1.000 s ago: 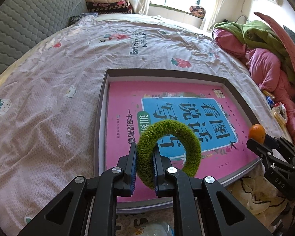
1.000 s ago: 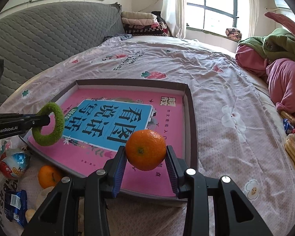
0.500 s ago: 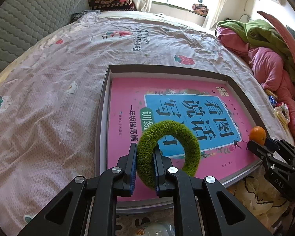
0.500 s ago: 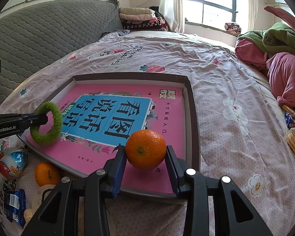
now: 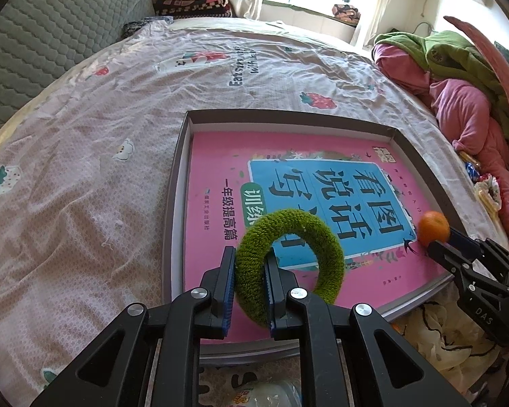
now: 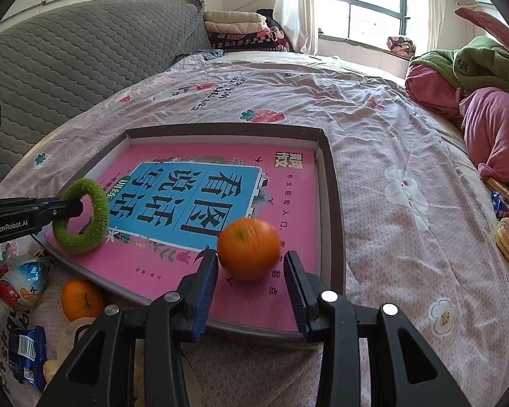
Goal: Organize objects
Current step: 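Lower the orange onto the book and open right gripper while left gripper releases the ring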
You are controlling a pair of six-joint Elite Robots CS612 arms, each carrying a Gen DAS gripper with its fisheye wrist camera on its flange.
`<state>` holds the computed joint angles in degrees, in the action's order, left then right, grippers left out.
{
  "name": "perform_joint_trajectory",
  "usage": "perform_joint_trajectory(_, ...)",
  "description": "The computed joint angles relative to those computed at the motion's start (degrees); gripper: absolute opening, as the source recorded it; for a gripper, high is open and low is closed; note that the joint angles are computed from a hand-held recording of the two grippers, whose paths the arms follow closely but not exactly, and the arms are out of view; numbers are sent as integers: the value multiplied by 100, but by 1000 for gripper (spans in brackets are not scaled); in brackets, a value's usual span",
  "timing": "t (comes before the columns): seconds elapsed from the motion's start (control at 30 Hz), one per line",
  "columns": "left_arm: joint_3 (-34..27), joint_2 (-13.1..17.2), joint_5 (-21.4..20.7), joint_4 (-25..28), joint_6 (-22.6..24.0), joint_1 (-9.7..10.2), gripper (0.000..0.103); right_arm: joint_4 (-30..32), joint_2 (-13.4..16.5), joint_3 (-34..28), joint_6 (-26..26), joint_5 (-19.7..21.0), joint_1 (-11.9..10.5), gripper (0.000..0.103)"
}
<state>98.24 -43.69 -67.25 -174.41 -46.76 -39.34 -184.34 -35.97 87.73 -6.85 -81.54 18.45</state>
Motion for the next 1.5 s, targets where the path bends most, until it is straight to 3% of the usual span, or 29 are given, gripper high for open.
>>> perform_joint_trajectory(0.53, 25, -31, 5, -35, -73, 6, 21, -144, -22, 40, 79, -54, -6, 40)
perform_joint_trajectory(0.83, 114, -89, 104, -309, -49, -15, 26, -348, -40, 83, 119, -72, -6, 40)
perform_joint_trajectory(0.97, 157, -141, 278, -373, 20, -62, 41, -423, -41, 95, 140, -65, -7, 41)
perform_joint_trajectory(1.17, 256, -230, 531, -571, 236, -164, 51, -612, -70, 163, 152, -2, -11, 44)
perform_joint_trajectory(1.37, 340, -302, 867, -656, 291, -294, 56, -867, -98, 234, 149, 36, -5, 46)
perform_joint_trajectory(1.5, 422, -354, 1084, -707, 269, -378, 57, -1096, -137, 319, 109, 83, 2, 52)
